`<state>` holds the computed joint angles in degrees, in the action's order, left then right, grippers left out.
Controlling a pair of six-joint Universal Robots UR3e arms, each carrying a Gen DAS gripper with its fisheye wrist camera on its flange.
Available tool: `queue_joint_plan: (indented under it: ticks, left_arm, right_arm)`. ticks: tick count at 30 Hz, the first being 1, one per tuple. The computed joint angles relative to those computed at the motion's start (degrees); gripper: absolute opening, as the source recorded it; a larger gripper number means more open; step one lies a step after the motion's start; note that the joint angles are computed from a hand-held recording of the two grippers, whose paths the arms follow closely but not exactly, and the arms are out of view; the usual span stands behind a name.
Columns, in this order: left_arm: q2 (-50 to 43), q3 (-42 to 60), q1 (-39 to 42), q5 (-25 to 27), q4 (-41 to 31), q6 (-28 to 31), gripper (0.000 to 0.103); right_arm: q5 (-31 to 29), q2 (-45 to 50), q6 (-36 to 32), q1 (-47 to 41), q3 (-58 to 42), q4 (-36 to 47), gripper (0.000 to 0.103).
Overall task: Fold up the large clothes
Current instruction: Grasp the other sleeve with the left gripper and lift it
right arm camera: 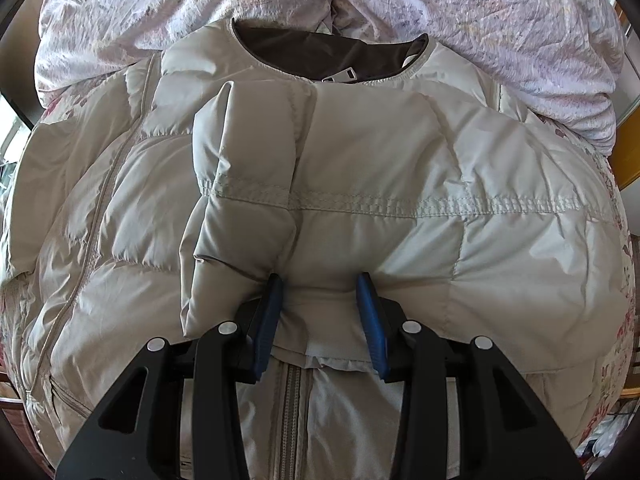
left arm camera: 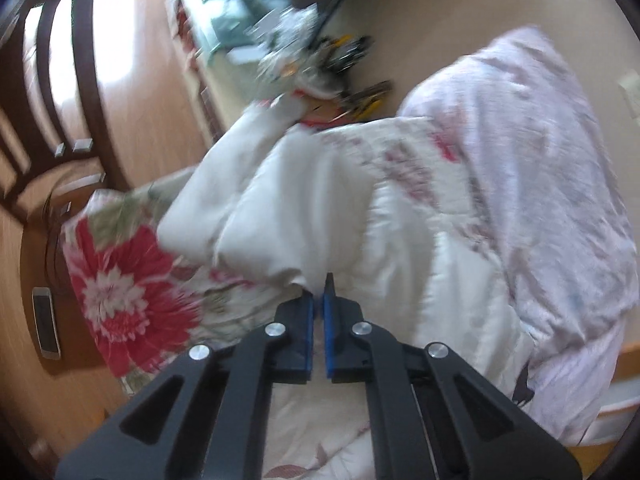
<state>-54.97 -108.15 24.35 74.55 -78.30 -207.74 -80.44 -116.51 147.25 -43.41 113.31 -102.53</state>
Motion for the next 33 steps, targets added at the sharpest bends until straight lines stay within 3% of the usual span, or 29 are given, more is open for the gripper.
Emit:
queue_joint_plan:
  ticks: [5, 12, 19, 25, 33]
  left_arm:
    - [-5.6, 8.2, -10.6, 2.9, 5.7, -1.4, 0.003]
    - [-20.5, 24.5, -33.6, 10.2, 15.0, -4.2, 0.003]
    - [-36.0, 41.3, -50.2, 15.6, 17.1, -3.8, 0.003]
    - [-47.2, 51.5, -59.4, 16.4, 17.3, -3.1, 0.003]
    - [-62.9, 67.8, -67.6, 15.9, 10.4, -2.3, 0.003]
  right_arm:
    - [0.2, -0.6, -0.5, -0.6, 0.0, 0.8, 0.041]
    - [0.8, -0.3, -1.1, -0.9, -0.3, 1.3, 0.041]
    - [3.8, -0.1, -3.8, -4.5, -1.1, 4.0, 0.042]
    - [9.3, -2.3, -11.1, -14.4, -3.4, 13.4, 0.047]
    - [13.5, -12.2, -26.1, -32.3, -2.8, 24.7, 0.054]
